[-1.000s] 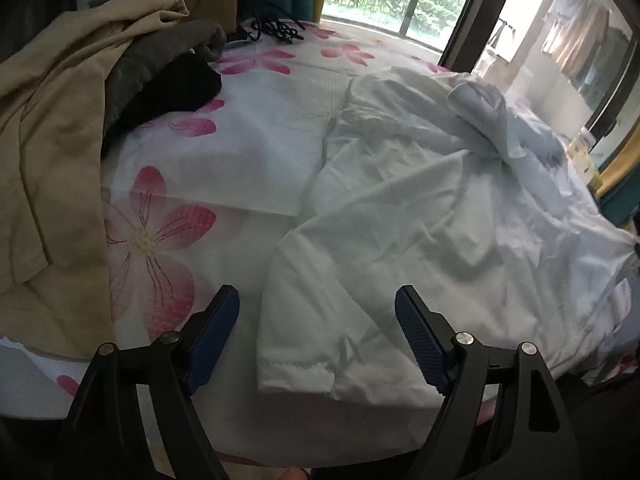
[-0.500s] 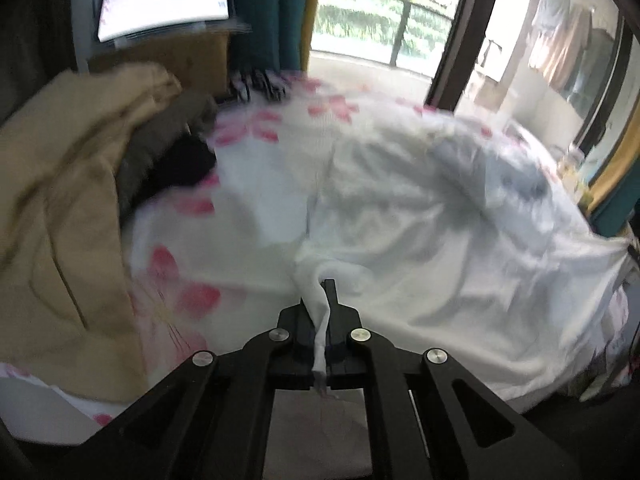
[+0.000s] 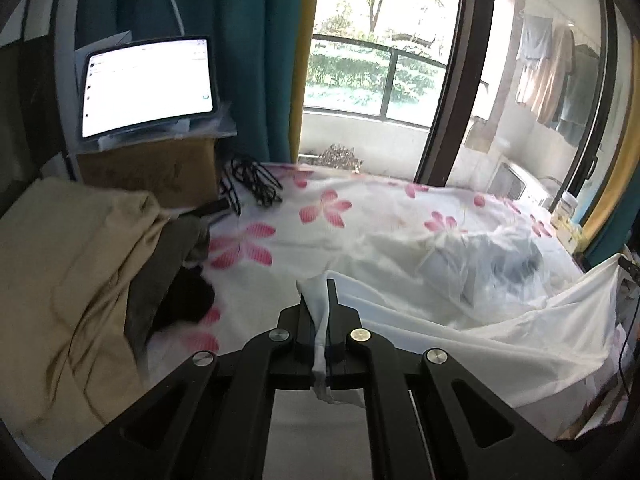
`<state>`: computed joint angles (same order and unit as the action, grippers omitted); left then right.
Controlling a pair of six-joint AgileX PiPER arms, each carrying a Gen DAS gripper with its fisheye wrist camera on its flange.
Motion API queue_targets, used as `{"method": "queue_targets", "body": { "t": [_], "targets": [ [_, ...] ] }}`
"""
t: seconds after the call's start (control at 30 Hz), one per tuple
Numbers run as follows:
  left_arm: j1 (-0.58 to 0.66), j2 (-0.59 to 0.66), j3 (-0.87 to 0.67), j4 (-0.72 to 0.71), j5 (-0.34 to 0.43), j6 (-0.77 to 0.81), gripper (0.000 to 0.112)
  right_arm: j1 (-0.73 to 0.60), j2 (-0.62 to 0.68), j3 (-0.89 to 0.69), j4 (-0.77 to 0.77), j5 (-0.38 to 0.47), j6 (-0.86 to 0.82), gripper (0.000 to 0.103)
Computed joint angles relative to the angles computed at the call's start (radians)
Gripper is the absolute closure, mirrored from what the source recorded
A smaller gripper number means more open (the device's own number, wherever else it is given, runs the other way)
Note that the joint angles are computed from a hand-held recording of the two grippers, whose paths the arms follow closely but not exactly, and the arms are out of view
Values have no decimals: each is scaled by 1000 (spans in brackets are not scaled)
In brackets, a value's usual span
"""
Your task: Fold large clothes
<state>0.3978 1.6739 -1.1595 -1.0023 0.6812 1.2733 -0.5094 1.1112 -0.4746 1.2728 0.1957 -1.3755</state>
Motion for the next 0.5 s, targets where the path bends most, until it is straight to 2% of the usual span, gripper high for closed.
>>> {"method": "queue_targets", "body": {
  "t": [0.1, 0.3, 0.37, 0.5],
  "targets": [
    [-27, 67, -85, 16, 3, -53, 109, -24, 102, -70, 119, 24, -119, 101],
    [-75, 250, -322, 78, 34, -199, 109, -4, 316, -231, 223, 15, -187, 101],
    [-92, 317, -414, 107, 51, -255, 109, 6, 378, -286, 184, 11, -140, 101],
    [-129, 459, -616, 191, 96, -385, 109, 31, 532, -438, -67, 9, 123, 101]
  ]
}}
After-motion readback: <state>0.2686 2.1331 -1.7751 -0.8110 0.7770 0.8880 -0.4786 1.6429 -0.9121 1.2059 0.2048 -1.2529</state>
